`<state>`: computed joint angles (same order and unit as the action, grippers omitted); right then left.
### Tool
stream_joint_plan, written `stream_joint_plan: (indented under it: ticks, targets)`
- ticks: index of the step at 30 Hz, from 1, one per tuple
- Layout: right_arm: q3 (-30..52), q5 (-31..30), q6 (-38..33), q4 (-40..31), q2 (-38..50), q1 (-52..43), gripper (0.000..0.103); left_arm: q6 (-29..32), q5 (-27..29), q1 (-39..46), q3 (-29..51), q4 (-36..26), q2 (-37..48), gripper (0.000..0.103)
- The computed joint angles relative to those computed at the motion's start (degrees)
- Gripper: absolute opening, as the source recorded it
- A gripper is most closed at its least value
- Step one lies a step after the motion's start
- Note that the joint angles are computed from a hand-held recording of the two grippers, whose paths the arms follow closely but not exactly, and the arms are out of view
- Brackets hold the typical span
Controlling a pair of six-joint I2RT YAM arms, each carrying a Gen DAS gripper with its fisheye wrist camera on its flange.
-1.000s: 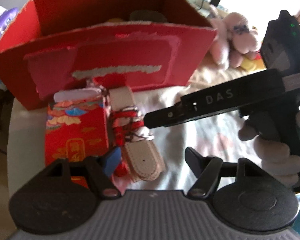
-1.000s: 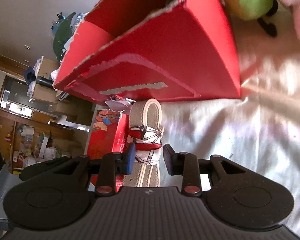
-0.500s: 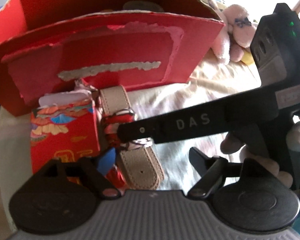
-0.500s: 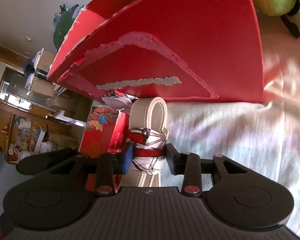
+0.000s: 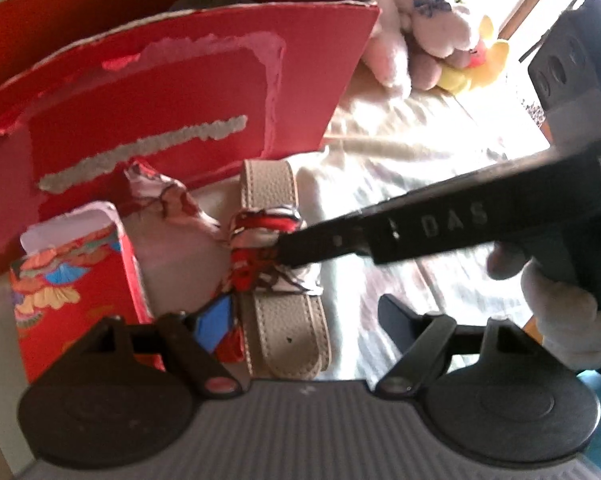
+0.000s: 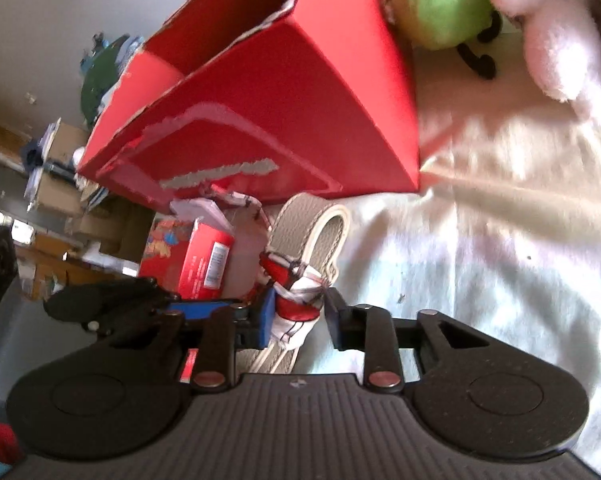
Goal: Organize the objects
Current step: 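Lift the beige strap with the right tool and carry it over the box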
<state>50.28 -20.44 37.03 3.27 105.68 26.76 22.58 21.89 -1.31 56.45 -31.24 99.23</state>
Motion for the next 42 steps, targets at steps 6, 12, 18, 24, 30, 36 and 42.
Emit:
stream_joint_plan:
  ticks: [6, 12, 18, 24, 30, 36, 42]
  targets:
    - [2.11, -0.17, 2.43, 1.07, 2.73, 1.01, 0.043, 0.06, -1.84, -0.53, 2.38, 0.88, 3.43, 0.071]
    - [2.12, 2.41, 0.47, -0.27, 1.76, 2.56, 0.044, 1.02, -2.85, -0.55, 2.33, 1.48, 3.58, 0.063]
    - [-0.54, 2.87, 3.41, -2.19, -3.74, 1.12, 0.039, 4.27, 0.96, -1.69, 4.80, -3.27, 1.98, 0.060]
    - [-5.52, 9.42, 3.68, -10.39, -19.17, -1.45, 0.038, 8.83, 6.87, -6.35, 8.24, -6.25, -0.45, 0.060]
    - [-3.24, 18.03, 2.33, -17.86, -30.51, -2.16, 0.038, 8.35, 13.92, -8.51, 14.54, -7.28, -3.17, 0.060]
    - [7.51, 22.34, -5.42, -16.38, -27.98, -1.39, 0.038, 6.53, 18.99, -4.21, 22.34, -4.79, -4.71, 0.060]
    - [22.46, 16.55, -11.77, -12.11, -14.51, -1.87, 0.037, 4.99, 19.51, 3.21, 30.74, -3.42, -2.46, 0.060]
